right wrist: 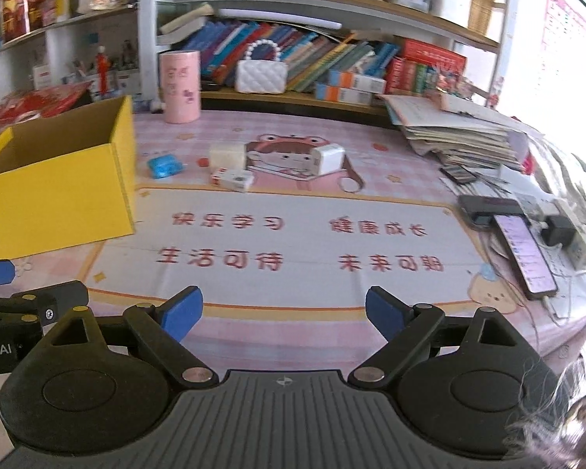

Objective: Organize objects
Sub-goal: 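Withdraw both tools from the box toward the remaining table items, then grasp the white-and-red stapler-refill box with the left tool while the right tool grasps the white charger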

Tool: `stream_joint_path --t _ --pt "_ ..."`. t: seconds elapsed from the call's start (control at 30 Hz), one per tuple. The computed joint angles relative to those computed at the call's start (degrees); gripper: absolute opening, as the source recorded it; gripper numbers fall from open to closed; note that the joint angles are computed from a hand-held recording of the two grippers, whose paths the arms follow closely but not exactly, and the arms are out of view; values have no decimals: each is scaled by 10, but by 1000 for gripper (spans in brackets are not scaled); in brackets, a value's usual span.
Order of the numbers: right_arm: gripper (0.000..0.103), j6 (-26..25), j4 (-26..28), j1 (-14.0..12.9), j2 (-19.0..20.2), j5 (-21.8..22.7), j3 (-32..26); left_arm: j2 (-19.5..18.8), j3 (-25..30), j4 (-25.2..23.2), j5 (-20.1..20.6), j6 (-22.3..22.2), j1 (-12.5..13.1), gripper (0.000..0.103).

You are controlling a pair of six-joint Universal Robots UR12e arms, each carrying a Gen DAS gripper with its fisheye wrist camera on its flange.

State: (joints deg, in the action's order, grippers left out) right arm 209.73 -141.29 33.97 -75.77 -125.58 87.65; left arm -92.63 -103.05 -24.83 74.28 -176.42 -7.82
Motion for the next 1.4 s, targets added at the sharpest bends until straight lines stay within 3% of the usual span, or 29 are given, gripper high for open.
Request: stream_joint_path --t 0.27,0.57,0.97,1.4 --pt "92 28 33 -16 -14 -6 15 -25 28 -16 -17 24 -22 90" --pt "94 29 37 -40 -21 11 24 -54 60 -33 3 20 -44 91" --pt "97 -30 20 -90 -12 72 19 -105 117 -45 57 -21 -75 95" --pt "99 -112 -62 -149 12 153 5 -169 201 -60 135 -65 -101 95"
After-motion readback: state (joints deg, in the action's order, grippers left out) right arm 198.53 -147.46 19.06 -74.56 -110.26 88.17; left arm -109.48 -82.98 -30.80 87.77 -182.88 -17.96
